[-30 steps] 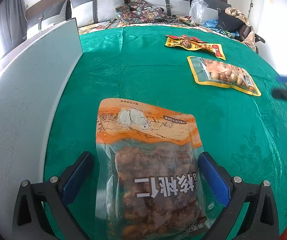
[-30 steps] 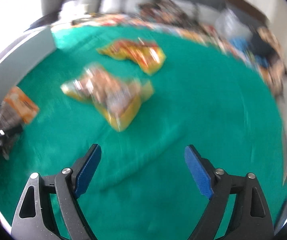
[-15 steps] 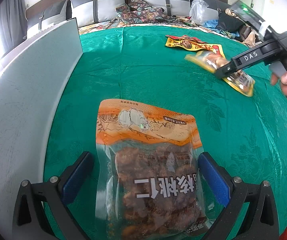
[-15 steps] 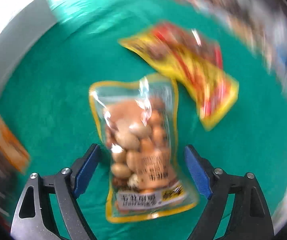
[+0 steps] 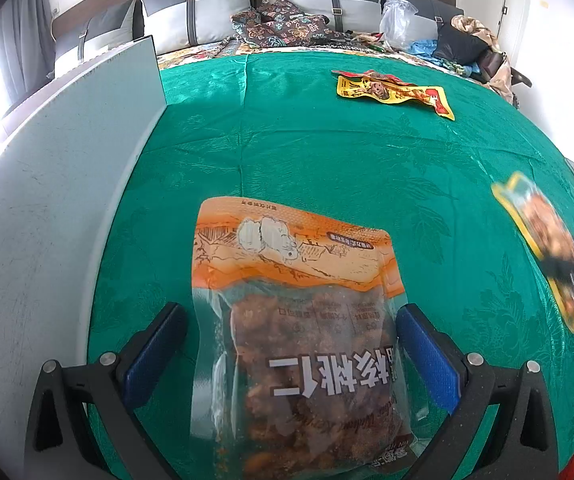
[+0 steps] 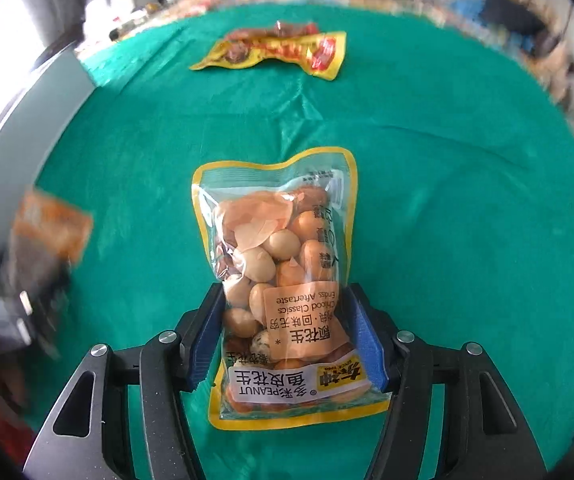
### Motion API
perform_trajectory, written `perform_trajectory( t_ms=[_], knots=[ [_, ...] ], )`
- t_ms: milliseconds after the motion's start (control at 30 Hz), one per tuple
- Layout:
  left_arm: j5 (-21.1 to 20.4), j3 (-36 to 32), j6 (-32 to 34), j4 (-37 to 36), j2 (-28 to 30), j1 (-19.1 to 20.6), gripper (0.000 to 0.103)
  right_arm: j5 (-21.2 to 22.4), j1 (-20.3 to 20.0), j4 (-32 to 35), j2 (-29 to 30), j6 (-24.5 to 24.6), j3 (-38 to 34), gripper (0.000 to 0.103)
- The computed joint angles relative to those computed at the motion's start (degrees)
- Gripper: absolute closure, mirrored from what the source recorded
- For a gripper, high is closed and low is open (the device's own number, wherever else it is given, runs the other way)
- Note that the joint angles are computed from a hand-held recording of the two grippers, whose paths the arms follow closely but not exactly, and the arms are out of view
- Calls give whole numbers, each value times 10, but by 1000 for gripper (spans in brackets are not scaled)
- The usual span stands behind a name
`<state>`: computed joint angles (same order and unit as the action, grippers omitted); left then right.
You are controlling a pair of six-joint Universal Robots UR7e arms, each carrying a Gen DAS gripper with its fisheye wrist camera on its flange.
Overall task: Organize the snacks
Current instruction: 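Grasp the yellow-edged peanut bag with the right gripper while the left gripper holds the walnut bag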
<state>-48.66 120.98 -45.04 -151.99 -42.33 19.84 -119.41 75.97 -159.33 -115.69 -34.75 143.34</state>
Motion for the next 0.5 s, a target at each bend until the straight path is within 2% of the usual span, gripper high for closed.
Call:
perform_trajectory(
  t_ms=[67,100,200,267,333,433,467,500],
  knots=[
    [0,-1,0,1,0,0,0,64,-47,-85,-49,-75,59,35],
    [0,0,0,1,0,0,0,85,-67,-112,-62,-98,79,33],
    [0,-1,0,1,1,0,0,163,-132,-157,-98,-154,116,23],
    [0,-1,0,1,1,0,0,157,-124,-183,-70,-143,115,19],
    [0,-1,0,1,1,0,0,155,-120,-176,-80,-141,118,17],
    [0,-1,0,0,1,0,0,161,-132,-136,-138,-145,127,17],
    [0,-1,0,1,1,0,0,163,-131,-136,-135,-144,127,17],
    [0,-1,0,0,1,0,0,171,-143,-112,-156,-150,120,17]
  ],
)
